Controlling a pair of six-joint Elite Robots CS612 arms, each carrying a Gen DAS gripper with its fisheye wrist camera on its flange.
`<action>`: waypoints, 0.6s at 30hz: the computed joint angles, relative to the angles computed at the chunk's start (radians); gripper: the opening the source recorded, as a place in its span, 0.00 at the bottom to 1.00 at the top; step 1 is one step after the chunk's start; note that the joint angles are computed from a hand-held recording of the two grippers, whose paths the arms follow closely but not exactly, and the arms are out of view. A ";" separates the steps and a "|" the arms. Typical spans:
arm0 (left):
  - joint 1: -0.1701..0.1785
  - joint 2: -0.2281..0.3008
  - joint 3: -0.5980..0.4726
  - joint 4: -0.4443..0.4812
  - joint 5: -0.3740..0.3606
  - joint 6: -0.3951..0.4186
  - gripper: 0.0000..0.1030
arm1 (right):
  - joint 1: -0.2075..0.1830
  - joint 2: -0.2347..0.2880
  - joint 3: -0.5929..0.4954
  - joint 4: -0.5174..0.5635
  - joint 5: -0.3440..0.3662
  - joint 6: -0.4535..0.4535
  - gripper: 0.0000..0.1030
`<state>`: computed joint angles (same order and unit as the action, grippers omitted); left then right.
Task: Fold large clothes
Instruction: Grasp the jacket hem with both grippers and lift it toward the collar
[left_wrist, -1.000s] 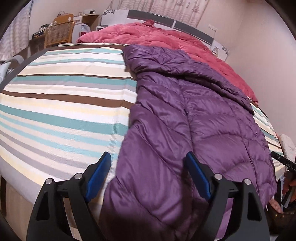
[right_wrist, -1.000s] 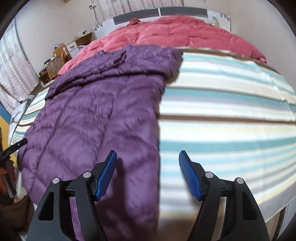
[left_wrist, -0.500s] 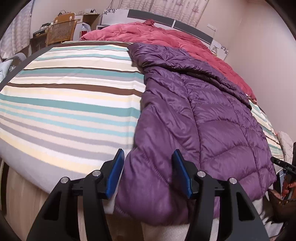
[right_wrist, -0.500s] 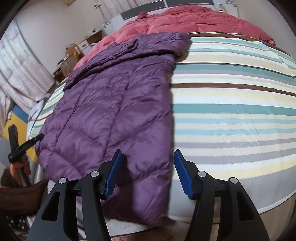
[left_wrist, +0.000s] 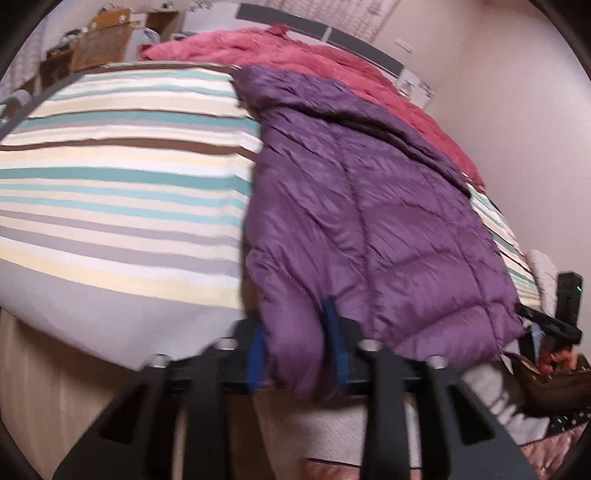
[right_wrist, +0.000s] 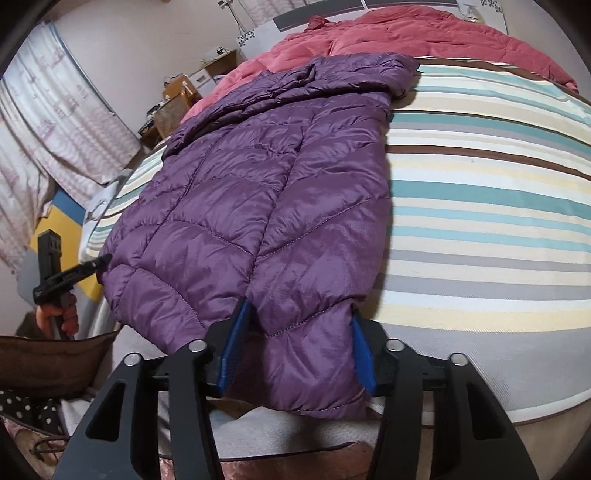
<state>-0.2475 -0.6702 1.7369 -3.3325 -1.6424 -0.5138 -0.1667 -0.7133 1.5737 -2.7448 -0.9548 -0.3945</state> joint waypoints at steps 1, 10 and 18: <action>-0.003 0.000 -0.002 0.008 0.000 0.012 0.18 | -0.002 0.003 -0.005 0.009 0.010 0.005 0.35; -0.017 -0.020 0.021 -0.025 0.002 0.053 0.10 | -0.033 0.016 -0.024 0.066 0.139 0.044 0.09; -0.011 -0.014 0.015 -0.010 -0.006 0.040 0.10 | -0.027 0.012 -0.027 0.058 0.094 0.018 0.24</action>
<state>-0.2581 -0.6845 1.7518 -3.3429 -1.6484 -0.4742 -0.1934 -0.7008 1.5462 -2.6870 -0.8604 -0.3767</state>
